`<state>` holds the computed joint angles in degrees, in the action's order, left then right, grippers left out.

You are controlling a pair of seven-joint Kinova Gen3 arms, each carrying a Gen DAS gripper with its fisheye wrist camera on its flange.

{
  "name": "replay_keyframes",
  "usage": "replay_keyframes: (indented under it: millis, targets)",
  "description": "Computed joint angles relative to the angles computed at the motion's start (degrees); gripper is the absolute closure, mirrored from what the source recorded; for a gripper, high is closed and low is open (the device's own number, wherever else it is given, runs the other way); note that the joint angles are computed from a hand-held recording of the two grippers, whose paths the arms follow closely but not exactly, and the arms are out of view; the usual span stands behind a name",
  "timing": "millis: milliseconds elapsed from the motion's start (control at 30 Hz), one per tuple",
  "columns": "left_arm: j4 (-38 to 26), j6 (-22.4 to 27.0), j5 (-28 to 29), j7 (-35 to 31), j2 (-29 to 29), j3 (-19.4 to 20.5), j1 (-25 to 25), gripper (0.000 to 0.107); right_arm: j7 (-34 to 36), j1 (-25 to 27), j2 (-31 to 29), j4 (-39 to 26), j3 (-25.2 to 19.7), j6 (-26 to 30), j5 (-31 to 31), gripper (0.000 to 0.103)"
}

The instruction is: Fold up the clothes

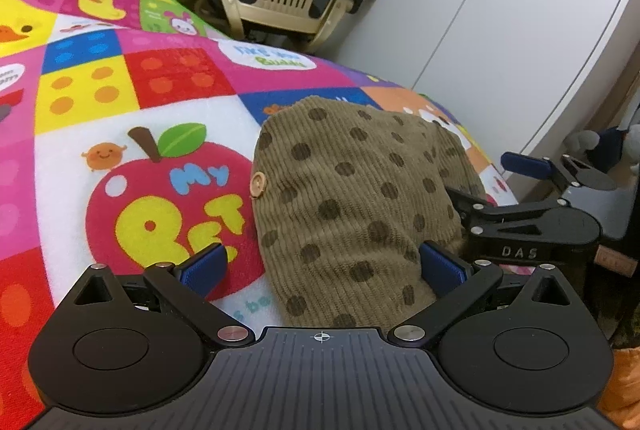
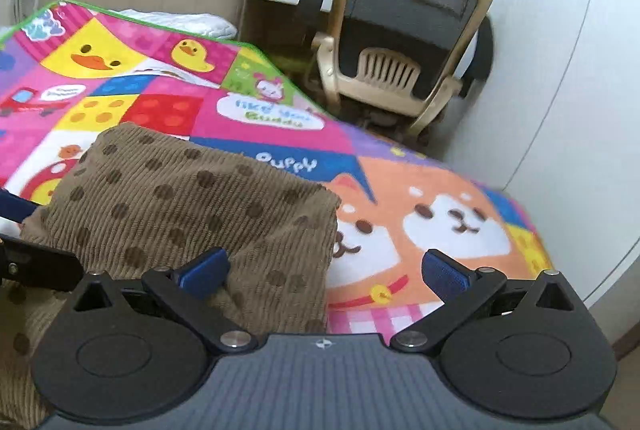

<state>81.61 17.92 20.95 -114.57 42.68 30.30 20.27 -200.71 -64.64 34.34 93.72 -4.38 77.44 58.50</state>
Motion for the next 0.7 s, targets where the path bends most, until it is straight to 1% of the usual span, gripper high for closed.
replay_keyframes:
  millis: [67,100,167,233,333,400,433,467,500,533,600,633,700]
  targets:
    - [-0.3,0.5,0.2,-0.5,0.4,0.6,-0.5,0.004,-0.5,-1.5,1.1,-1.0,0.2,2.5,-0.7,0.0]
    - [-0.4,0.6,0.3,-0.7,0.6,0.7,-0.6,0.004,-1.0,-2.0,1.2,-1.1,0.4,2.8,-1.1,0.0]
    - [-0.5,0.7,0.6,-1.0,0.8,0.9,-0.7,0.004,-4.0,-1.1,0.1,0.0,-0.2,1.2,-2.0,0.0]
    - [-0.5,0.7,0.9,-1.3,0.9,1.1,-0.9,0.004,-6.6,-0.4,-1.7,2.2,-0.6,-1.7,-2.1,0.0]
    - [-0.5,0.7,1.2,-1.5,0.9,1.0,-0.9,0.004,-7.4,0.8,-4.2,4.9,-1.4,-4.9,-1.4,0.0]
    - [-0.4,0.7,1.3,-1.6,0.9,1.0,-0.9,0.004,-9.3,1.0,-5.9,6.4,-2.2,-5.6,0.6,0.0]
    - [-0.4,0.7,1.4,-1.6,0.9,1.0,-0.8,0.004,-11.6,0.1,-6.9,7.8,-1.7,-6.3,2.6,0.0]
    - [-0.4,0.7,1.5,-1.7,0.9,1.0,-0.9,0.004,-13.9,-0.2,-8.2,9.2,-1.1,-8.0,4.7,0.0]
    - [-0.4,0.7,1.5,-1.7,0.9,1.0,-0.9,0.004,-16.2,0.4,-9.6,10.7,-1.3,-10.4,6.9,0.0]
    - [-0.3,0.7,1.6,-1.8,0.9,1.0,-0.9,0.004,-18.3,1.6,-11.1,12.0,-1.8,-12.7,9.1,0.0]
    - [-0.4,0.9,1.6,-1.5,0.7,0.6,-0.6,0.004,-19.7,6.2,-12.4,12.7,-4.2,-16.8,11.3,0.0]
    - [-0.3,1.1,1.6,-1.3,0.4,0.3,-0.5,0.004,-19.0,8.8,-11.7,11.9,-5.7,-17.7,11.0,0.0]
    - [0.0,1.2,1.6,-1.4,-0.3,0.3,-0.6,0.004,-15.0,14.1,-8.1,8.3,-9.3,-16.7,8.8,0.0]
